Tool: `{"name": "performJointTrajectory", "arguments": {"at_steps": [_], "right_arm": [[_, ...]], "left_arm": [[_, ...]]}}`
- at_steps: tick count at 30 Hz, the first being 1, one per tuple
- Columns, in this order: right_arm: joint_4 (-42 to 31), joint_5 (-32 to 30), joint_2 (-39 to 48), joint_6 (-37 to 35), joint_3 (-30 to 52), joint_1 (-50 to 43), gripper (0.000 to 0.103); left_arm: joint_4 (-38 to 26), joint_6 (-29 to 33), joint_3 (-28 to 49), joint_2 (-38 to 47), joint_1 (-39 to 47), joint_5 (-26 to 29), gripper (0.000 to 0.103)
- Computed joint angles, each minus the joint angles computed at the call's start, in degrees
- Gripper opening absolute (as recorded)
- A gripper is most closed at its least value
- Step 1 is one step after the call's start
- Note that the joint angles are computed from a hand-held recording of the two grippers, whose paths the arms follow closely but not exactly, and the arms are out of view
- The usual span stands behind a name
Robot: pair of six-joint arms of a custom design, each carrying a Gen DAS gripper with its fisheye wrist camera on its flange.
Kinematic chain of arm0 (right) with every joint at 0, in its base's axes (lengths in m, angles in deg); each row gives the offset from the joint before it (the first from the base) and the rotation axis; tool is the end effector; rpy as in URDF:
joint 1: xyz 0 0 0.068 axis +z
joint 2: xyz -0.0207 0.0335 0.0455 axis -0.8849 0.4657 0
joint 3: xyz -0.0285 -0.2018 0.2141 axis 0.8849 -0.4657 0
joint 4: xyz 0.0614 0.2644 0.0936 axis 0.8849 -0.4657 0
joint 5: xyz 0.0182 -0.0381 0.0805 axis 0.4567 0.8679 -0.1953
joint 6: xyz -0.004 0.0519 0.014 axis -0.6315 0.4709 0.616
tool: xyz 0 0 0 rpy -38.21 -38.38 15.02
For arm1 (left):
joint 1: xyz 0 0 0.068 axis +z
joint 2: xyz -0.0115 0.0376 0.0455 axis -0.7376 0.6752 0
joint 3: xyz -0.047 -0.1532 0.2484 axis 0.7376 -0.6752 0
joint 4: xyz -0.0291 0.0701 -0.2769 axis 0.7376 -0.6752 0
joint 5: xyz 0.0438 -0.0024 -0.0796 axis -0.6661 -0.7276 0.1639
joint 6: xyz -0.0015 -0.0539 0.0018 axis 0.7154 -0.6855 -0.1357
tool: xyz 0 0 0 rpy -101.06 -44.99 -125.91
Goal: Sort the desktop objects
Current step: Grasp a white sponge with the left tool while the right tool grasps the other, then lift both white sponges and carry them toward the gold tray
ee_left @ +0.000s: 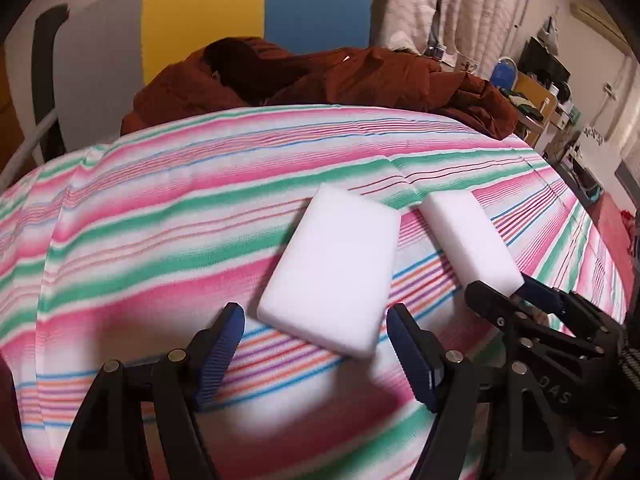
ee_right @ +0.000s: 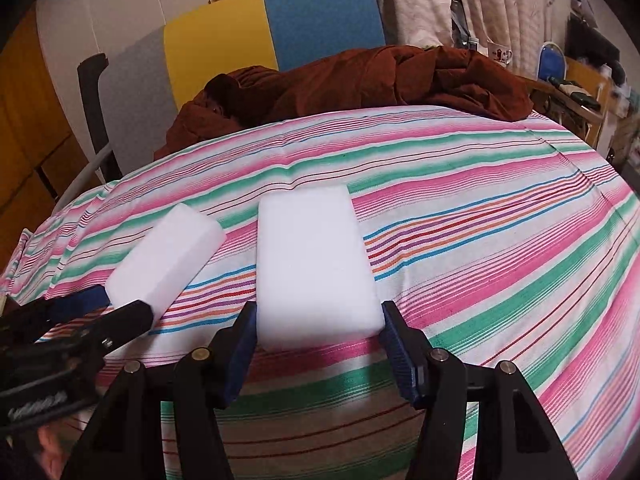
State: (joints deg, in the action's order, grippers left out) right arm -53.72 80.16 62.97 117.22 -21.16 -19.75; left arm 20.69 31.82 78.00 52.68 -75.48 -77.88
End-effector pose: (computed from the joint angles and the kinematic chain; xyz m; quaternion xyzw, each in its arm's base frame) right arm 0.2309 0.1883 0.0398 0.1346 0.9257 0.0216 0.3528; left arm 0.3012 -0.1628 0.0547 0.2067 0.9261 -0.1203 0.2917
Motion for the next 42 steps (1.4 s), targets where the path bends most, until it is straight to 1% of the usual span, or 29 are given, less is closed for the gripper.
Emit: {"name": "performJointTrajectory", "arguments": {"at_steps": [5, 8, 10, 15, 20, 28, 34, 37, 42], "right_arm": [[-0.46, 0.26, 0.33, -0.19, 0.44, 0.06, 0.062], [-1.48, 0.71, 0.56, -0.17, 1.02, 0.30, 0.062], [-1.63, 0.88, 0.59, -0.13, 1.08, 0.40, 0.062], [-1.57, 1.04, 0.63, -0.05, 1.03, 0.52, 0.062], [-2.57, 1.47, 0.87, -0.08, 1.64, 0.69, 0.062], [-2.84, 1.83, 0.96, -0.18, 1.76, 0.81, 0.062], [-5.41, 1.24, -0.42, 0.48, 2.06, 1.78, 0.061], [-5.63, 0.73, -2.24, 2.71, 0.43, 4.84, 0.061], [-9.19, 2.58, -2.59, 9.17, 0.85, 14.17, 0.061]], "left_arm": [[1.15, 1.53, 1.07, 1.76, -2.37, -2.36, 0.075], [1.24, 1.82, 1.90, 2.67, -3.34, -4.83, 0.072], [1.77, 1.34, 1.85, 2.77, -3.12, -4.94, 0.066], [3.86, 1.00, 0.63, 2.68, -2.99, -5.01, 0.063], [5.64, 1.22, -2.94, 0.69, -3.22, -5.47, 0.063], [9.15, -1.44, -10.58, -3.78, -1.66, -5.17, 0.063], [11.91, -3.27, -16.98, -7.93, 0.28, -3.94, 0.063], [13.46, -3.97, -20.97, -10.42, 1.11, -4.06, 0.063], [16.27, -3.94, -27.60, -14.46, 0.27, -5.94, 0.063]]}}
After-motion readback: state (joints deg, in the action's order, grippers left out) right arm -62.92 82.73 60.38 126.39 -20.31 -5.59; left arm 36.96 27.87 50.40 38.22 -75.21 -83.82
